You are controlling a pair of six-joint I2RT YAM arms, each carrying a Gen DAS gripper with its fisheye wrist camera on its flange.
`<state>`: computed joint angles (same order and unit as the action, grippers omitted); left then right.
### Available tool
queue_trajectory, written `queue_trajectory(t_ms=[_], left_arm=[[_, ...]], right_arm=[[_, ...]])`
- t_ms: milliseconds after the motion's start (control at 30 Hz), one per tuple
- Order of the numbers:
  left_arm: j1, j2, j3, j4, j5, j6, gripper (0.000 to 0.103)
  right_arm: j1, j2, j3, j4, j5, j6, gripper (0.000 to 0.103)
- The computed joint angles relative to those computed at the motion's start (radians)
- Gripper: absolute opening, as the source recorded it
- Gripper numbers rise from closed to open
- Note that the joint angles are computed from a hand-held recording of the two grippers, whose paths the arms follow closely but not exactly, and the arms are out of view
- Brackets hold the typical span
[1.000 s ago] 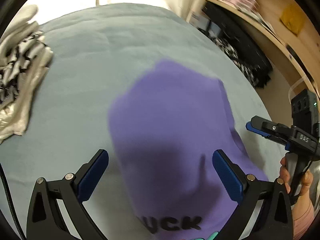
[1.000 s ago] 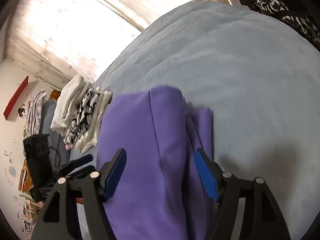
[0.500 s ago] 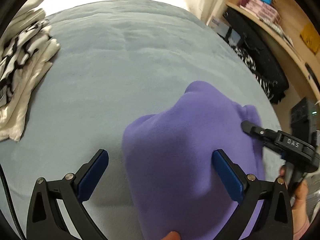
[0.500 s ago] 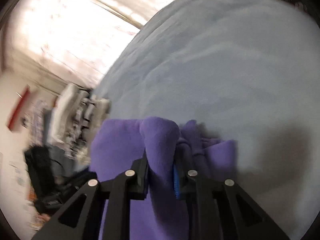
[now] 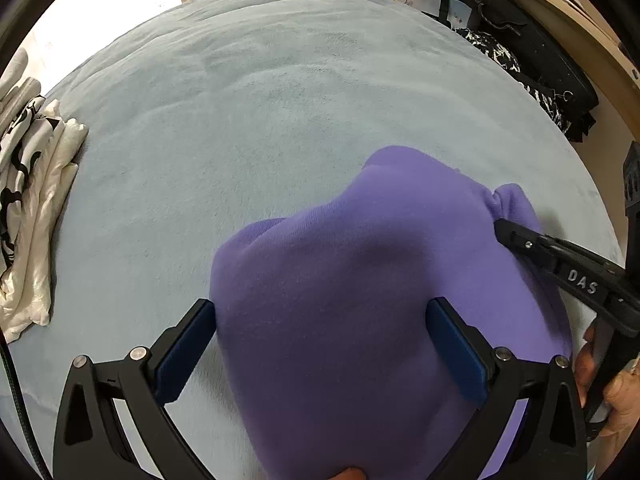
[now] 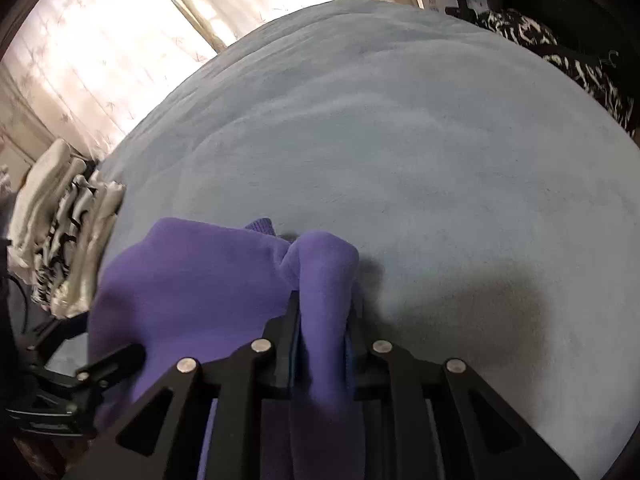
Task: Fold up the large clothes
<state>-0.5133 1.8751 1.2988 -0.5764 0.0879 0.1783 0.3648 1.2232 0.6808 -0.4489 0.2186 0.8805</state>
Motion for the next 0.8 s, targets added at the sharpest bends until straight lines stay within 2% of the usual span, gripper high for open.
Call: queue_trajectory(t_ms=[67, 200, 333, 500, 567, 633, 700, 800], left_arm=[[0.007, -0.013, -0.018, 0.016, 0.005, 0.007, 0.103], [0.036, -0.061, -0.039, -0.01, 0.031, 0.005, 0.102], [0.062, -0.18, -0.116, -0.03, 0.021, 0.025, 0.102], [0.156, -0.299, -0.174, -0.144, 0.095, 0.116, 0.102], [0.217, -0.342, -0.197, -0.208, 0.145, 0.158, 0.102], [0.276, -0.37, -0.217, -0.269, 0.196, 0.193, 0.102], [0.315, -0.393, -0.251, -0.29, 0.225, 0.225, 0.102], [0.347, -0.454, -0.331, -0.275, 0.226, 0.277, 0.102]], right_arm=[[-0.005, -0.012, -0.008, -0.002, 0.001, 0.001, 0.018], [-0.009, -0.035, -0.018, -0.013, -0.02, 0.031, 0.033], [0.014, -0.053, 0.017, -0.085, 0.003, 0.032, 0.039], [0.067, -0.093, 0.075, -0.197, 0.037, 0.062, 0.043], [0.117, -0.115, 0.102, -0.252, 0.075, 0.101, 0.043], [0.224, -0.132, 0.159, -0.363, 0.166, 0.164, 0.043], [0.344, -0.136, 0.215, -0.463, 0.26, 0.225, 0.043], [0.532, -0.138, 0.267, -0.551, 0.352, 0.319, 0.043]])
